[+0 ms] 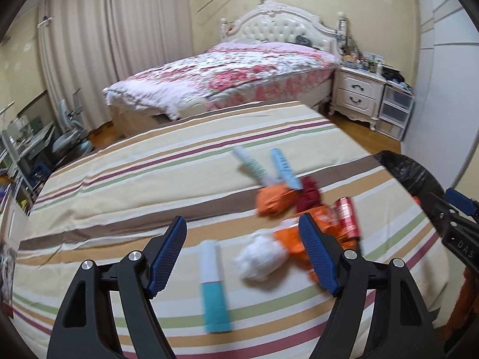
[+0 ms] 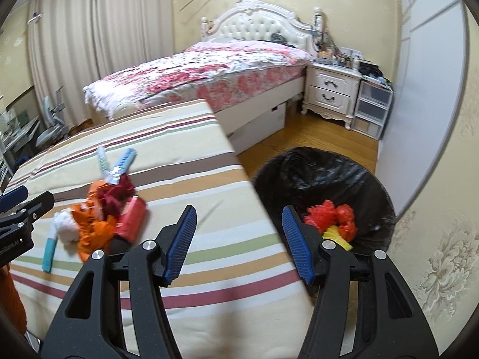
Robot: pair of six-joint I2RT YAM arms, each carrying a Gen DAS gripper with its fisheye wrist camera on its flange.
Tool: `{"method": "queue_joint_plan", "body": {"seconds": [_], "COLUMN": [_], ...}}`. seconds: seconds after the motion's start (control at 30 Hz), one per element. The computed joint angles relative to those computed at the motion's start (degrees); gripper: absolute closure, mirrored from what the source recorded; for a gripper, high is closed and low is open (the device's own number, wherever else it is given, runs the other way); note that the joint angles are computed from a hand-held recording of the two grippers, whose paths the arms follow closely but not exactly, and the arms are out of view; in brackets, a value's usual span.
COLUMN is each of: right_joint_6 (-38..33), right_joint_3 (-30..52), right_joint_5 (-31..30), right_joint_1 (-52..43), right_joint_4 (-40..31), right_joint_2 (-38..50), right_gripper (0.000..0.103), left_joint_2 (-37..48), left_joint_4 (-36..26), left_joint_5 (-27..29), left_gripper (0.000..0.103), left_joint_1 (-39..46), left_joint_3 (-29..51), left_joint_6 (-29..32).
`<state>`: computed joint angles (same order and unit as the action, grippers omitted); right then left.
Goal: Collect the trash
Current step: 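Return the right tool to the bed and grasp the orange bag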
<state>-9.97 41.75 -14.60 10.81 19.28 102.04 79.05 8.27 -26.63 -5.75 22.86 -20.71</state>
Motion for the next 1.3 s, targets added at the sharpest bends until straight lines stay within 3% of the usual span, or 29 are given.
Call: {"method": "queue_joint_plan", "body": {"seconds": [0.37, 0.6, 0.9, 1.0, 1.07, 1.3], "right_joint_6": [0.1, 0.1, -0.4, -1.2, -1.7, -2.1], "right_joint_3": [-2.4, -1.9, 0.9, 0.9, 0.8, -0.4], "right_joint_5": [2.8, 4.5, 6.0, 7.2, 7.4, 7.4], "right_joint_1": [12.4, 19.0, 21.8, 22.5, 22.9, 23.0], "right_joint_4": [-1.4, -2.2, -3.3, -2.4, -2.0, -0.9], "right_joint_2": [-3.1, -2.1, 2.6, 3.3, 3.6, 2.7], "right_gripper": [0.045, 0.045, 0.045, 0.050, 0.063, 0.069], "left_joint_2": [-12.2, -13.9, -11.6, -10.8, -10.3, -9.5], "left_joint_4": [0.2, 1.4, 3.9, 4.1, 4.2, 3.7], "left_joint_5": [8.2, 12.6, 14.3, 14.0, 13.7, 12.1], "left_gripper": [0.028, 0.028, 0.028, 0.028, 0.028, 0.028], "left_joint_1": [17.8, 24.9, 25.6, 24.6, 23.9, 20.6], "left_joint_3": [-10.4, -12.9, -13.8, -13.6, -13.4, -12.5], "left_joint_6": [5.3, 8.2, 8.7, 8.0, 7.8, 6.7]}}
